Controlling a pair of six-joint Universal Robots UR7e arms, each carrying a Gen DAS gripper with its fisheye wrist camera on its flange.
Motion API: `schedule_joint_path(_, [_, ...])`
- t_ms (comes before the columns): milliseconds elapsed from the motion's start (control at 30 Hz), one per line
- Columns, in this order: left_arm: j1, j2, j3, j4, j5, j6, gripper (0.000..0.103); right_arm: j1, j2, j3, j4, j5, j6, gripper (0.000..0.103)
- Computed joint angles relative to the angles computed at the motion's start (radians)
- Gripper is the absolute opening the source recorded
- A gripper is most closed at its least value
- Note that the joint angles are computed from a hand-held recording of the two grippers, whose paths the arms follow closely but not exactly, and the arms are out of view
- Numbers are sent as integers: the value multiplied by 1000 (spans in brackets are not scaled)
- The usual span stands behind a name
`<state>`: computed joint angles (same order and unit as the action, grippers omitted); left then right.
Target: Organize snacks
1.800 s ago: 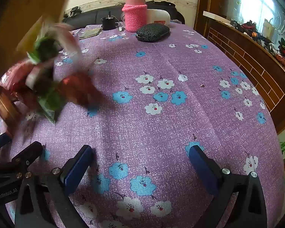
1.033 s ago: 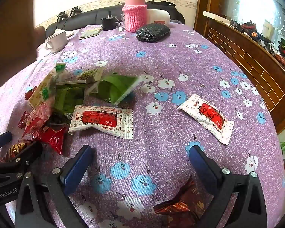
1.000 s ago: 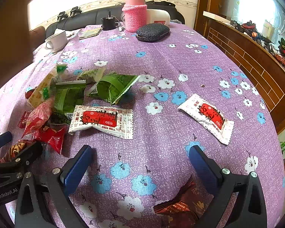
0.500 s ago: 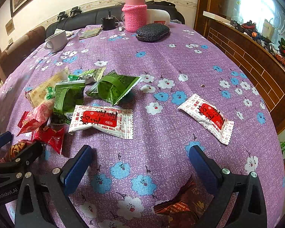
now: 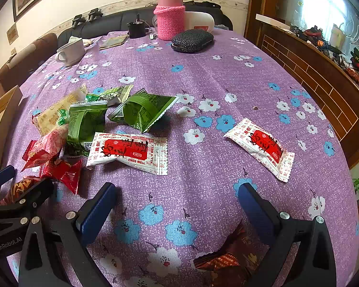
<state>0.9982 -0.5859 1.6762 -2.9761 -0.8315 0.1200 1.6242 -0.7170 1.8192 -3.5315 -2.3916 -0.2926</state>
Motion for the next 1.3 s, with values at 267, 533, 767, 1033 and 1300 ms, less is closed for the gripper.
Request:
schedule_joint_path(267, [0,0,0,0,0,0,103,0,-1,1,0,0,0,102])
schedule_joint_path(533, [0,0,0,0,0,0,103,0,-1,1,0,0,0,102])
schedule_joint_path(767, [0,0,0,0,0,0,103,0,0,0,0,1,0,102])
schedule_joint_path(1033, [0,0,0,0,0,0,103,-1,-4,9,-7,0,0,102])
schedule_joint_path(1300, [-1,0,1,1,3,-3,103,4,14,-13,-4,-14,12,102])
